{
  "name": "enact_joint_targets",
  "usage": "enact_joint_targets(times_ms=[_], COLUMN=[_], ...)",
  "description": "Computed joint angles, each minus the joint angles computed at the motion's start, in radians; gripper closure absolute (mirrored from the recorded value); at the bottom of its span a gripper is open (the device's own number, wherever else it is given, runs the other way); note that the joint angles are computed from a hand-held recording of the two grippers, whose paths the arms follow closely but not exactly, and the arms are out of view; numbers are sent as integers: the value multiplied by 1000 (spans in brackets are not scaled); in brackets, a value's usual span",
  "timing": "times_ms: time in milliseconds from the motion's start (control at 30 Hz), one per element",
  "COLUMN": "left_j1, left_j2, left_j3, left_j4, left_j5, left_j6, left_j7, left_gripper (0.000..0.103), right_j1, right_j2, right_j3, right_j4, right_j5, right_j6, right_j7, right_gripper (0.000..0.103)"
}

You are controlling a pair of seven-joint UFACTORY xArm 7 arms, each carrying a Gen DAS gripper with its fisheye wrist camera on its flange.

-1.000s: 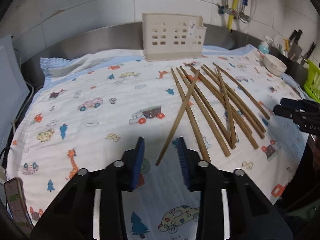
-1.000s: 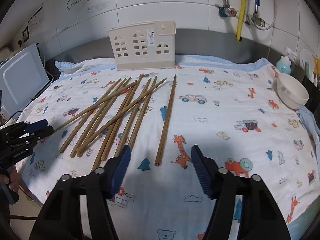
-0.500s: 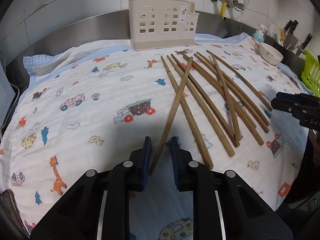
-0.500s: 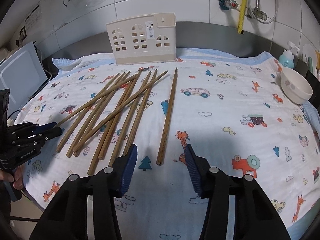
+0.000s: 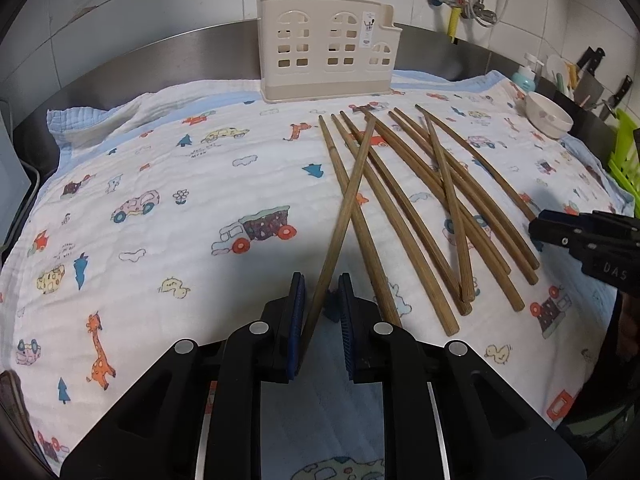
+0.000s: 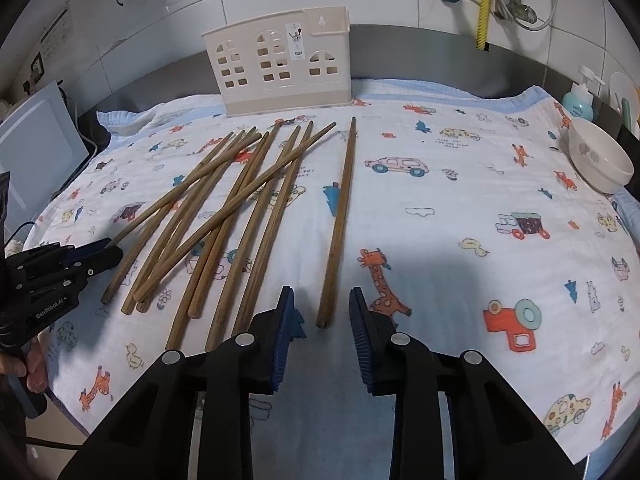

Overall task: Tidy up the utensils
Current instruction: 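Close the left gripper on the chopstick end and lift it upright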

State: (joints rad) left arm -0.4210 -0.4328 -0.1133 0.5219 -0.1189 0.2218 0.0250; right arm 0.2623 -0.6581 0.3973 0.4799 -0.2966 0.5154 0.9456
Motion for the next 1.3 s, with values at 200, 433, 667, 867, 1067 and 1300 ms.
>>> enact_joint_targets(times_ms=[200, 433, 667, 867, 1067, 1300], left_j1=[13, -12, -40, -93, -97, -50], left_j2=[12, -13, -65, -82, -60, 2], left_j3=[-12, 5, 37, 102, 125, 110], left_j4=[19, 13, 9, 64, 141, 252], left_j5=[23, -5, -37, -112, -162, -189], left_j6=[18, 11, 3, 28, 52, 92], left_j7=[-4, 2, 9, 78, 151, 208], left_gripper=[87, 100, 100, 100, 100, 99], right_j1=[-29, -24, -39, -89, -118, -117], right_j2=[3, -52, -150, -178, -151, -70], right_j3=[32, 13, 13, -5, -58, -127], right_j4=[14, -18, -2, 62, 138, 260], right_j5=[-41, -43, -60, -89, -76, -9], right_j6=[32, 26, 55, 48, 20, 17], right_j7=[34, 45, 3, -96, -241, -426], right_gripper=[89, 96, 96, 96, 96, 96])
